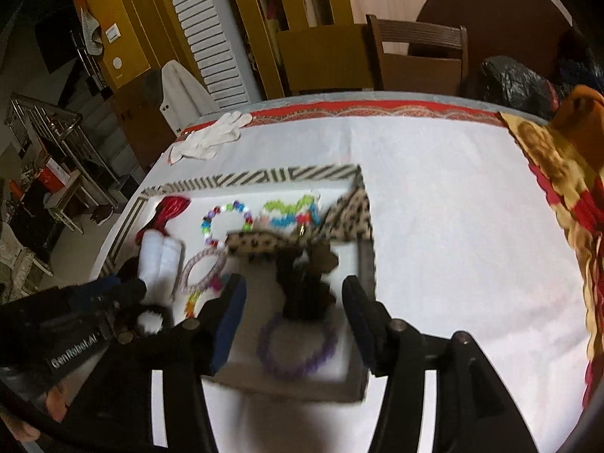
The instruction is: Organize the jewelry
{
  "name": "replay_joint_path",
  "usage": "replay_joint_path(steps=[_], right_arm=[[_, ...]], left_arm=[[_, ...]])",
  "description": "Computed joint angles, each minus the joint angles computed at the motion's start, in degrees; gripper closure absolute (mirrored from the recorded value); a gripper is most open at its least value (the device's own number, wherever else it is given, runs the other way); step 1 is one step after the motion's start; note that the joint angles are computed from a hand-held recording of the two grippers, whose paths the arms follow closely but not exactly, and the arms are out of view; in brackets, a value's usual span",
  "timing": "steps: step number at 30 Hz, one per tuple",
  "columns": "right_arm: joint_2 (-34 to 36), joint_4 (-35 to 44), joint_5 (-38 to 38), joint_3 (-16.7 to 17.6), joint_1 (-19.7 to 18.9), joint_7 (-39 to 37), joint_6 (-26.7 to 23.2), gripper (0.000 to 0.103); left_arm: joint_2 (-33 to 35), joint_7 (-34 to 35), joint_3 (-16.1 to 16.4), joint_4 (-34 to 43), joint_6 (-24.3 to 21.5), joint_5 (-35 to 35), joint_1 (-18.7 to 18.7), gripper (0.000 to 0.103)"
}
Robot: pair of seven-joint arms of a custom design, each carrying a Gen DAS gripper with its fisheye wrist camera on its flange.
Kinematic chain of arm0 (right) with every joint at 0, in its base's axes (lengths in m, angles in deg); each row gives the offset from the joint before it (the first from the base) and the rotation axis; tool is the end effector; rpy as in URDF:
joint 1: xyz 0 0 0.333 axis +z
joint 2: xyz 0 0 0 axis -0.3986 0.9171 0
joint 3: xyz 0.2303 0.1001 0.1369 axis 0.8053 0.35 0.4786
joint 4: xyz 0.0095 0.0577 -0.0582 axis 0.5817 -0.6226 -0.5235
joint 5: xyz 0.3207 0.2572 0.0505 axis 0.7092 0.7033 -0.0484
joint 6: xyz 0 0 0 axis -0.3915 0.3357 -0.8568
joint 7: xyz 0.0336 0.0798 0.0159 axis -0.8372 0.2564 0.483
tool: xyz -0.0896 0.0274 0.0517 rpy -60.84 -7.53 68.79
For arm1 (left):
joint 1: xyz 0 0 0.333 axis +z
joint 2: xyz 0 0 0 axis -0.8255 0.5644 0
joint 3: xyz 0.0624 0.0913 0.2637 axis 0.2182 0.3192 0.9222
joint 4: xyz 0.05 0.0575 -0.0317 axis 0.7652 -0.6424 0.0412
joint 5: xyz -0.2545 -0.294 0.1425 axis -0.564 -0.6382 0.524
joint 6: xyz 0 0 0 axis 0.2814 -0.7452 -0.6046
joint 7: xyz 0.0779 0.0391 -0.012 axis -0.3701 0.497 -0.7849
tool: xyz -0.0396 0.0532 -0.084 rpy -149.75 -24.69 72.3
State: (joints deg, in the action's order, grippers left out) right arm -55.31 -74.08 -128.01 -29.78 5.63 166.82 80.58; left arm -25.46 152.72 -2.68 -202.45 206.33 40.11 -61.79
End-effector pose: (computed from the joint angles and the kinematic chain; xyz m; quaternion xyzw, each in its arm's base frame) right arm 0.5126 0.3771 0.4370 -0.5567 0.7623 -0.1874 0.2717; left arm 0.5735 -0.1516 0.4481 -0.5746 0.7783 -0.2176 0.1295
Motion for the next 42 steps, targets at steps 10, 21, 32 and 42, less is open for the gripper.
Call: replay_joint_path(steps=[10, 21, 32, 42], right_arm=[[-3.7, -2.0, -2.8, 2.3, 1.7, 4.3, -2.0, 0.04], [-6.2, -0.5, -6.4, 4.7, 2.3, 4.7, -6.5, 0.033], [-8.0, -1.1, -6.1, 5.9, 2.4, 4.0, -8.2, 0.031], [-8.5, -1.5, -5.4, 6.2, 2.2, 3.2, -8.0, 0.031]], left_arm=[[-9.5, -1.9, 0.9, -7.3, 2.3, 0.2, 0.0, 0.062], [-17.2, -3.6, 2.2, -12.5, 5.2, 0.4, -0.3, 0.062], [-20.4, -4.0, 2.3, -14.8, 5.7, 1.2, -0.8, 0.061], [-21.0, -5.0, 2.5, -15.0, 6.0, 2.4, -0.5, 0.061]])
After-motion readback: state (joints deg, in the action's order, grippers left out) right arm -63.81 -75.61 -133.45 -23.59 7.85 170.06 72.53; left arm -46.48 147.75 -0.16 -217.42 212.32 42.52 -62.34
